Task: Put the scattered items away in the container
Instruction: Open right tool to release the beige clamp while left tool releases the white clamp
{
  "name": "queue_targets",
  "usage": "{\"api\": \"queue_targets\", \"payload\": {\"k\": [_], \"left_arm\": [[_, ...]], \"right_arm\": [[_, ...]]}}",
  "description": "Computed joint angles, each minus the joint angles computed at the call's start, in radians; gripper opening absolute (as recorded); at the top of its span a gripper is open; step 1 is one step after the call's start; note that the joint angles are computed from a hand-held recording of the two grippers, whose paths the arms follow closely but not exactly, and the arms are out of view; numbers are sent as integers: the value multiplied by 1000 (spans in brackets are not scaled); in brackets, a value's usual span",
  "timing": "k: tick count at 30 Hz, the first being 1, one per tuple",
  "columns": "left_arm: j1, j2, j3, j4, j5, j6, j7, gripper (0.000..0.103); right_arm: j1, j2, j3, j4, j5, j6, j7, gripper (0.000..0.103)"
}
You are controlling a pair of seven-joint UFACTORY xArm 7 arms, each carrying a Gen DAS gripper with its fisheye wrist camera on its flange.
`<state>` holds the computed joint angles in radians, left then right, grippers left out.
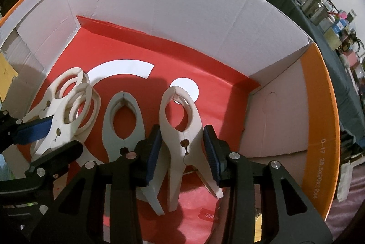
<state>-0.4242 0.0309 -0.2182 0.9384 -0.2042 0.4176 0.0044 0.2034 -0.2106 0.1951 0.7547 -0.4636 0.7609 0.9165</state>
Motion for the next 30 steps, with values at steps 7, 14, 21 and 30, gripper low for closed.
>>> {"api": "queue_targets", "payload": {"k": [7,14,21,30], "left_arm": [[2,-4,1,-5,-5,0,14,35],[6,-9,4,-8,-32,-2,41,35],[5,-37,5,-15,-59,4,61,38],[-4,-37,4,1,-46,14,46,38]], "right_arm": [[6,-1,7,1,-4,5,7,48],[6,-3,2,-4,-6,-3,5,53],[2,-4,4,-7,-18,-8,1,59],[1,-7,4,-6,-15,-7,-1,60]]}}
